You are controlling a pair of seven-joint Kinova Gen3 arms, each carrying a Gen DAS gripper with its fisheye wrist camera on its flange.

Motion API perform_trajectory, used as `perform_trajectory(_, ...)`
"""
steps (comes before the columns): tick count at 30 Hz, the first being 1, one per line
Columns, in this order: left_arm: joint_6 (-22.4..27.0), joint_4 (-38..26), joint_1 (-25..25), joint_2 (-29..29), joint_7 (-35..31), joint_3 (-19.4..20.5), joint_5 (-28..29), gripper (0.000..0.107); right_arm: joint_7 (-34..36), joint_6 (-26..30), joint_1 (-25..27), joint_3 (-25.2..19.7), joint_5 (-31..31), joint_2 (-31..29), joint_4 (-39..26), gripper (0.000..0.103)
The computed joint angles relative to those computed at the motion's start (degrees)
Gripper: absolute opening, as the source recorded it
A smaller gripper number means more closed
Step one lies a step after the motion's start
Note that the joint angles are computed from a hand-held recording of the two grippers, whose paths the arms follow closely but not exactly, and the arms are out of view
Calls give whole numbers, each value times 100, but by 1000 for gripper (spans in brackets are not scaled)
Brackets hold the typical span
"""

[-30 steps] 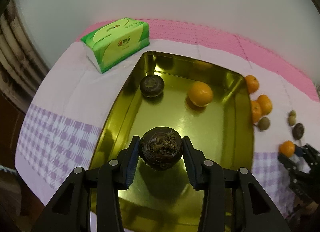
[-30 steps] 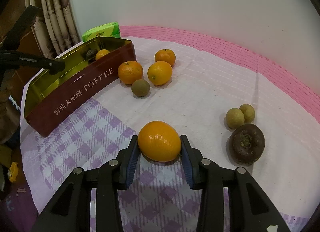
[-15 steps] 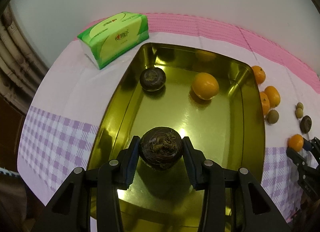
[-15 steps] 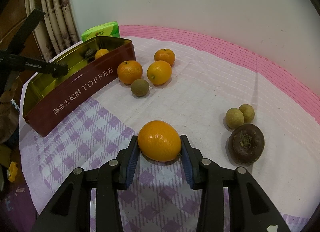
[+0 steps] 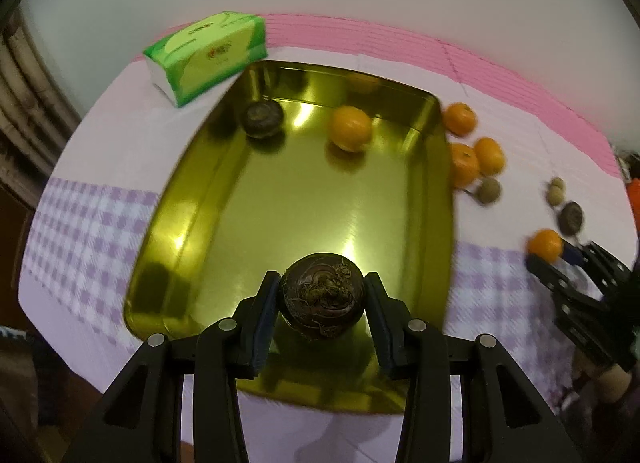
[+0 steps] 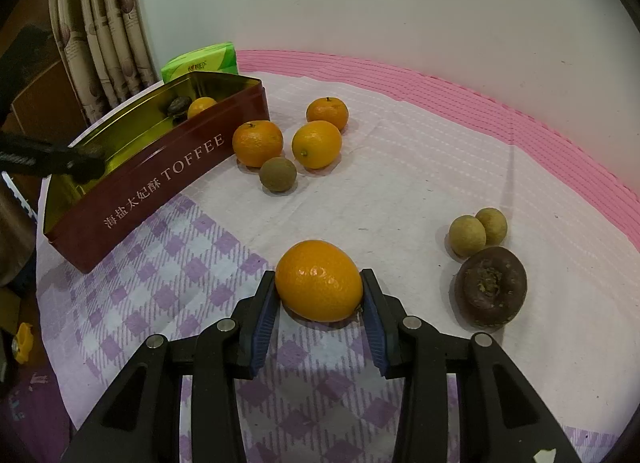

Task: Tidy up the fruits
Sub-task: 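Lower the dark fruit into the tin and open the left gripper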

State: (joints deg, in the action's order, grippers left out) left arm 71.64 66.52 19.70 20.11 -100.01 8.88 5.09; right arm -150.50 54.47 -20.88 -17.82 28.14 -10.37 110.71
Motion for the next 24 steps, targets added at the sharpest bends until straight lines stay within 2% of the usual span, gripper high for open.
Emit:
perform_trajectory(5, 59, 122, 47, -189, -24, 72, 116, 43, -24, 14, 4, -6, 15, 7, 0, 37)
perform_trajectory(24, -334, 615, 234, -682, 434, 36, -331, 45, -93, 112, -12, -33, 83, 40, -24, 38)
